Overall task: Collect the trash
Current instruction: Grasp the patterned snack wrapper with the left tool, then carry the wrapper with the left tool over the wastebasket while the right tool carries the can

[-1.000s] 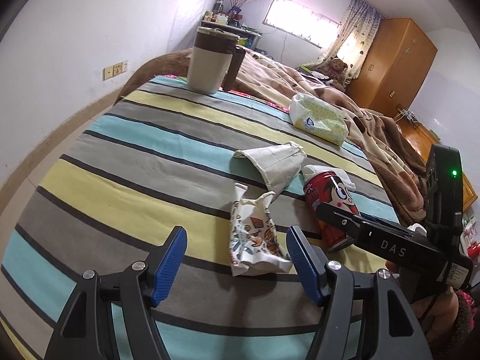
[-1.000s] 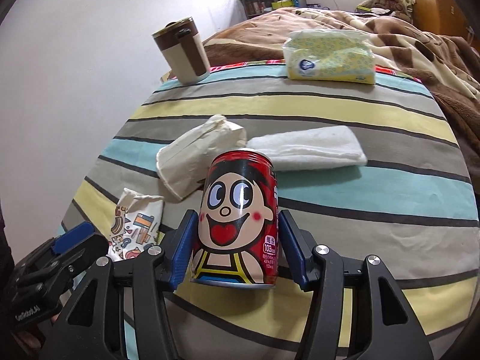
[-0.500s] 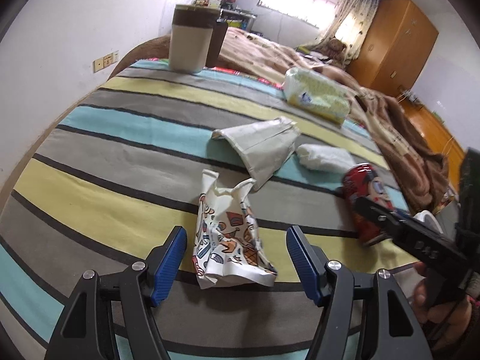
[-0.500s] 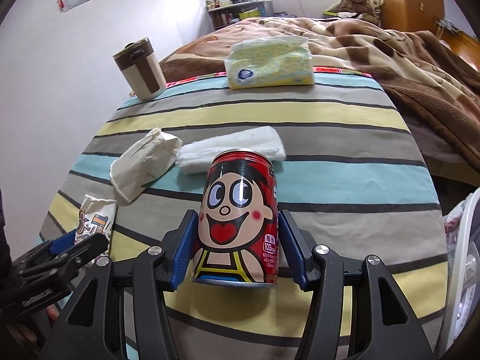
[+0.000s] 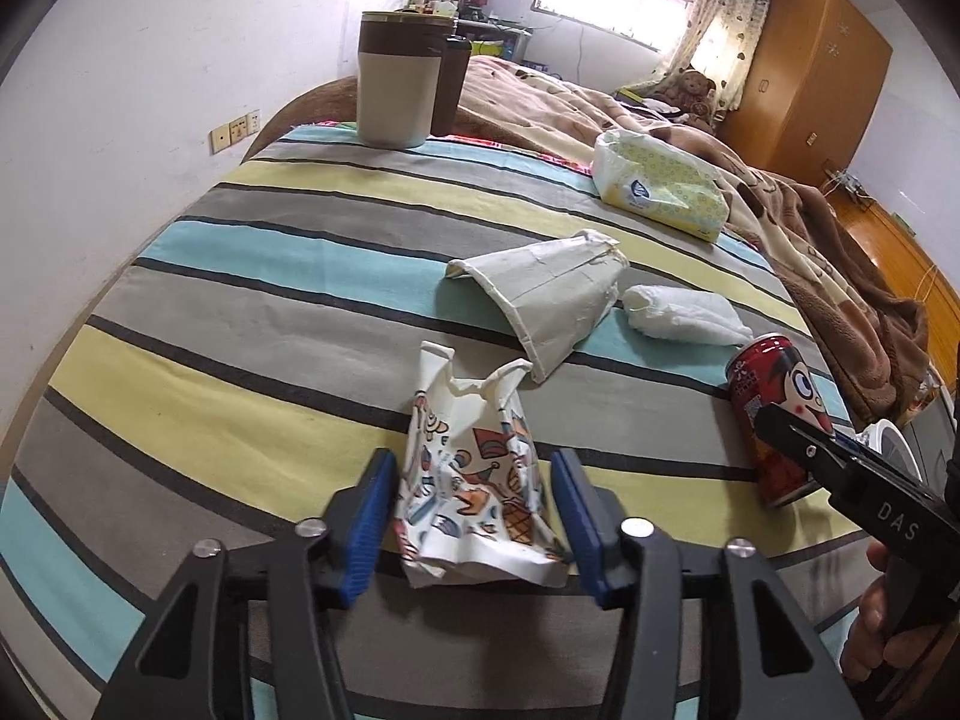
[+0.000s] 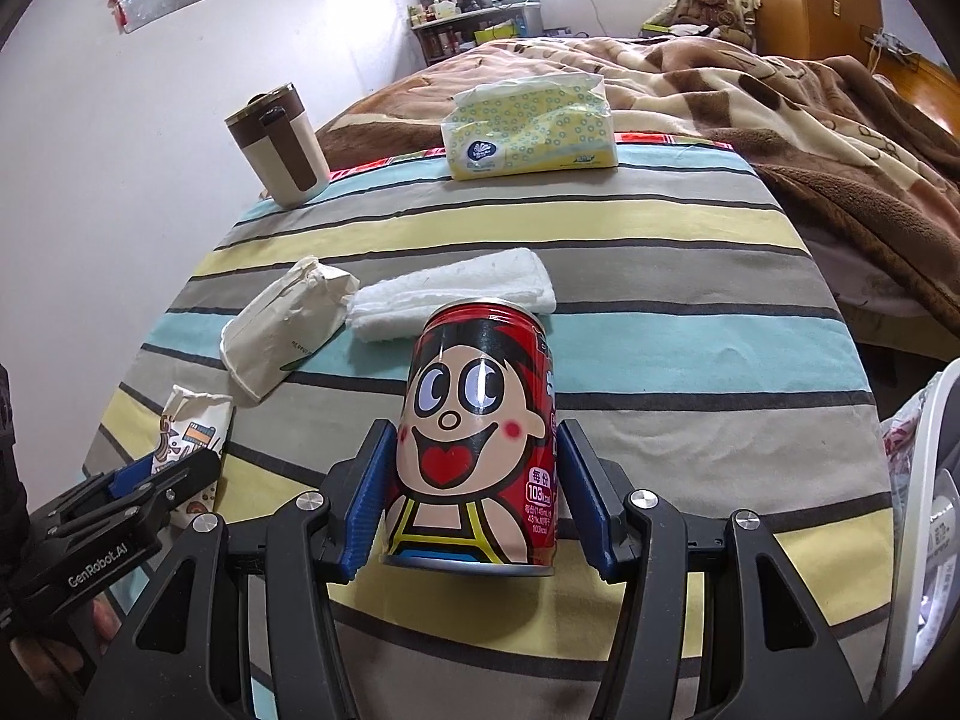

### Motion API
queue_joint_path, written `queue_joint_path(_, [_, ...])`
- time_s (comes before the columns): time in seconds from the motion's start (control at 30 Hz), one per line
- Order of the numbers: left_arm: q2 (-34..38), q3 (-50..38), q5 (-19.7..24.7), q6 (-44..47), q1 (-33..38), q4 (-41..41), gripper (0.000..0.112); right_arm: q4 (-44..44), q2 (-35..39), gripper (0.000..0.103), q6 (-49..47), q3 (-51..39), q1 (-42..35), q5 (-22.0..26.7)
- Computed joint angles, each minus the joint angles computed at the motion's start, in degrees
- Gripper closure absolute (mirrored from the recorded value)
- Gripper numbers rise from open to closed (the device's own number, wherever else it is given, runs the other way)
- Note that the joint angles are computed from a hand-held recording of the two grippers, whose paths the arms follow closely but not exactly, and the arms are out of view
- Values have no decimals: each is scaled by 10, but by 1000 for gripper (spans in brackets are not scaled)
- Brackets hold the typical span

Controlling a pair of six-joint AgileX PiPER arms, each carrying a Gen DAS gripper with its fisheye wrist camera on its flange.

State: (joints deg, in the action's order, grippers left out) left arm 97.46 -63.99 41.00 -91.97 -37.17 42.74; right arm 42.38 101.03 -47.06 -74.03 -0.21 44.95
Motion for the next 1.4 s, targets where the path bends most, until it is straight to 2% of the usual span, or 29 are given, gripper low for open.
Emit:
queue_joint_path(0.43, [-17, 3, 25, -39, -33, 37, 65, 21, -17, 48, -23, 21, -13, -3])
queue_joint_path(0.63, [-29, -5, 50, -57, -62, 56, 65, 60, -35, 48, -57, 39, -36, 6])
queue_joint_path(0.97, [-23, -58, 100, -52, -113, 75, 65, 98, -62, 48, -90, 56, -77, 35])
queue_joint_path(1.4, [26, -164, 138, -19, -175, 89, 65, 136, -104, 48, -145, 73, -183, 76])
